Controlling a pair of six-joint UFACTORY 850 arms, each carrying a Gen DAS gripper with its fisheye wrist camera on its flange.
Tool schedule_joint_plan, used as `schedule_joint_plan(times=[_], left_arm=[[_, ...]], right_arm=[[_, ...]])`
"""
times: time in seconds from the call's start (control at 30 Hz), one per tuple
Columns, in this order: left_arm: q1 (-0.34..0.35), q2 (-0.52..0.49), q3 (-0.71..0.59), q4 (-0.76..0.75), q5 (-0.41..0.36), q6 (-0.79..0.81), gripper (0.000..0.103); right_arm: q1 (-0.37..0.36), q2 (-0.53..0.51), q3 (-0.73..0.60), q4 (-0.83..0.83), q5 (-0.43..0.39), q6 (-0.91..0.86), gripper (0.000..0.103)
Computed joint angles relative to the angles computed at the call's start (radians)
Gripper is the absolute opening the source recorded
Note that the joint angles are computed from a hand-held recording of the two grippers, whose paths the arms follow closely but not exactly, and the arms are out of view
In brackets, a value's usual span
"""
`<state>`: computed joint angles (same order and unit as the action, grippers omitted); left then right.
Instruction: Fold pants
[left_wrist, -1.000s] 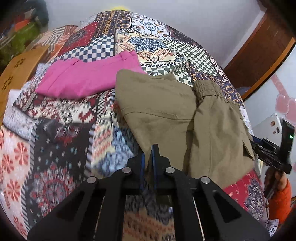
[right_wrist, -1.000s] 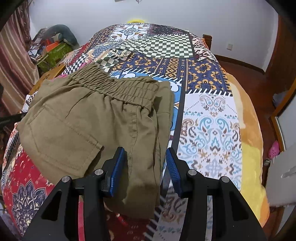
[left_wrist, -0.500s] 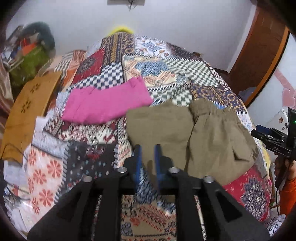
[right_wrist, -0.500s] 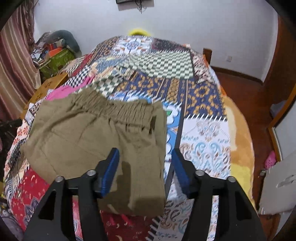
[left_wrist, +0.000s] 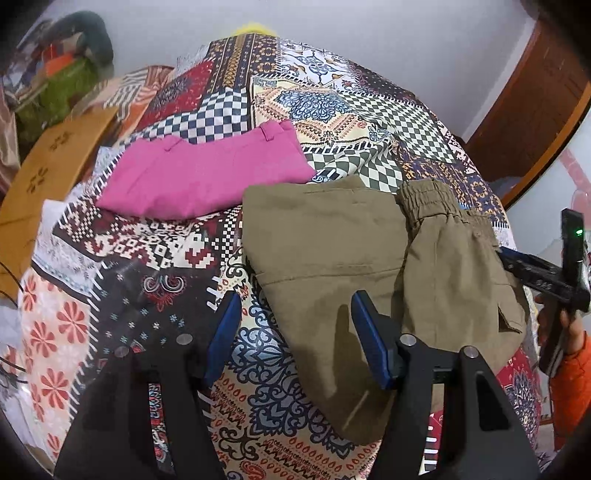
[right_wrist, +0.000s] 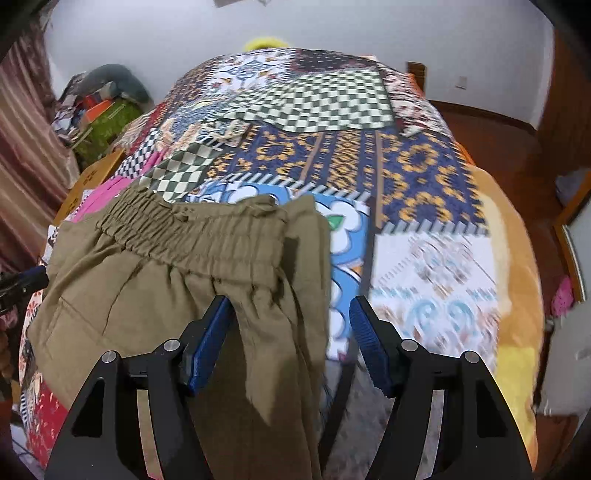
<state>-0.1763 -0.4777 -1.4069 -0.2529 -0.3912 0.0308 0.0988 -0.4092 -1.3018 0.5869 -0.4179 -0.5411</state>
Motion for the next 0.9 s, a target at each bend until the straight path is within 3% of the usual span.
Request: schedule_joint_plan(times=[0.13,0.23,0.4,0.6,0.77,0.9], left_arm=[[-0.001,-0.018,-0.013,0.050,-0.010,-0.048,0.061],[0.007,-0.017,-0.010,0.005,-0.015,-0.018,0.061],[0.004,0.016,0.027,-0.011,0.000,-0.002,0.061],[-0.001,0.017,0.043,-0.185,-0.040,0.149,0.062],[-0.018,-0.011,0.017,-0.163,-0.046,0.139,0.065],[-0.019,-0.046,-0.026,-0.168,-0.057,0.139,0.065]], right_arm=[[0.008,-0.024,-0.014,-0.071,0.024,0.022,0.063],[0.000,-0.020,-0.016,-0.055,0.011,0.009,0.063],[0.007,0.014,0.002,-0.174,0.008,0.098,0.063],[-0.012,0.059,0.063,-0.067,-0.034,0.007,0.063],[-0.054,0.058,0.092,0.125,-0.082,-0.104,0.067],[-0.065,0.027,0.065,0.176,-0.123,-0.141,0.068]])
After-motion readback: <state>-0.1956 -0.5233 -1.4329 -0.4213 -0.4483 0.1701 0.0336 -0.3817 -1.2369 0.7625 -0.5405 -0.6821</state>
